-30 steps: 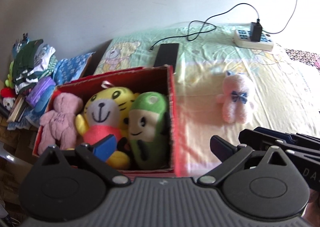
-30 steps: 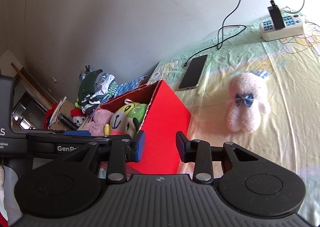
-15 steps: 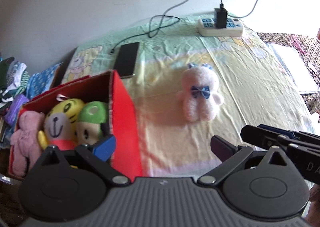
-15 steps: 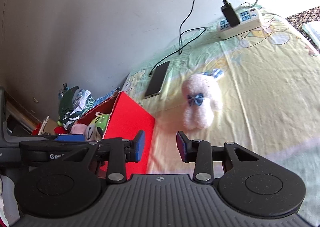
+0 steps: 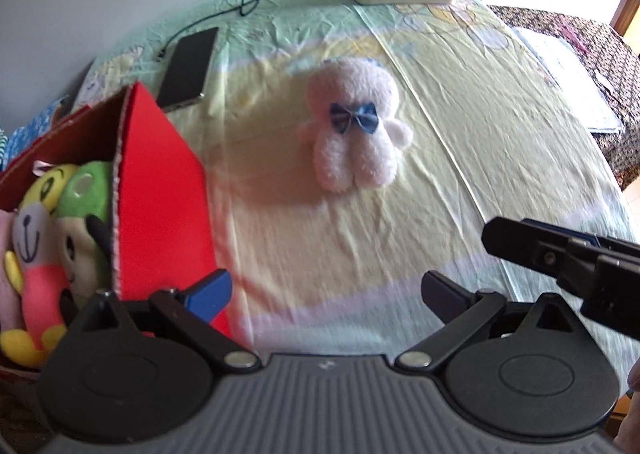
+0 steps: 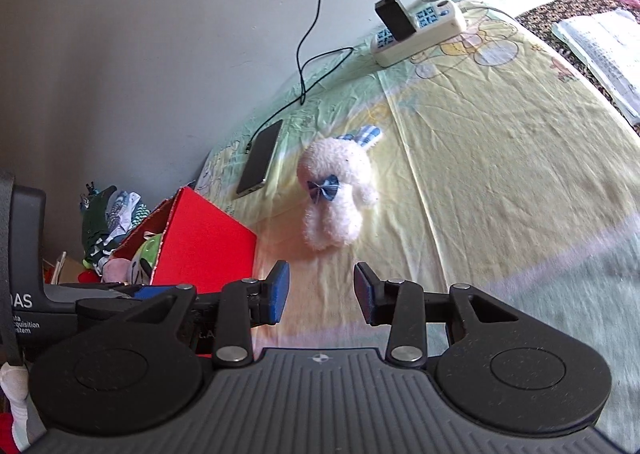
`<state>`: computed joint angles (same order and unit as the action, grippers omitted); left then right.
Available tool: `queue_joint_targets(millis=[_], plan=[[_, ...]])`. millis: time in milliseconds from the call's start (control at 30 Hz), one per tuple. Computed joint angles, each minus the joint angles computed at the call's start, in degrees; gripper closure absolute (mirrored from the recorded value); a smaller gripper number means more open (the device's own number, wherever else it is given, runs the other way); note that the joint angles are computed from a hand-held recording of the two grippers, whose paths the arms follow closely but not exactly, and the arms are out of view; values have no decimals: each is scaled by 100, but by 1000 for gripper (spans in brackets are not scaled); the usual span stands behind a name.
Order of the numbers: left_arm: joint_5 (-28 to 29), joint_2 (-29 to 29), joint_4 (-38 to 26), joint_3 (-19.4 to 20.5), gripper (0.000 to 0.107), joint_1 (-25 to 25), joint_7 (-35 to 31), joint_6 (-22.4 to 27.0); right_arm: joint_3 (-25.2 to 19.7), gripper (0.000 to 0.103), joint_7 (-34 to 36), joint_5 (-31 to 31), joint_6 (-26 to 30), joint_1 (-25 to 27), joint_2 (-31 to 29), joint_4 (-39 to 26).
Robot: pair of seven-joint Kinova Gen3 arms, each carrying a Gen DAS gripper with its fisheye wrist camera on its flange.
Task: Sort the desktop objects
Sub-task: 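Move both grippers away from the box toward the white bunny plush, then close both grippers around the white bunny plush's body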
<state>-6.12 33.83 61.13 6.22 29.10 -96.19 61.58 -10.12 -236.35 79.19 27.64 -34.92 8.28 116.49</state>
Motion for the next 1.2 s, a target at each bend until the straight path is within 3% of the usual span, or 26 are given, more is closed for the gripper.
queue_joint_targets(millis=[433,733,833,1000,1067,1200], plan=[[561,179,55,223,9,-379,-513,-179,324,63,1660,-1695,-220,35,195,-343],[927,535,-224,235,17,-481,-556,-538,987,62,1978,-2075,-1193,118,308,-332],[1028,747,-460,256,26,-530,-521,-428,1125,62,2313,-2423,-1447,188,419,-374],[1086,998,-724,193,28,-519,-332,-415,1636,63,2419,-2675,-2034,38,558,-328],[1127,1098,-847,205,29,-537,-289,-376,1643,63,2648,-2867,-2110,108,620,-375],[1194,1292,-1097,245,43,-556,-310,-295,1697,63,3005,-3157,-2429,261,776,-431]])
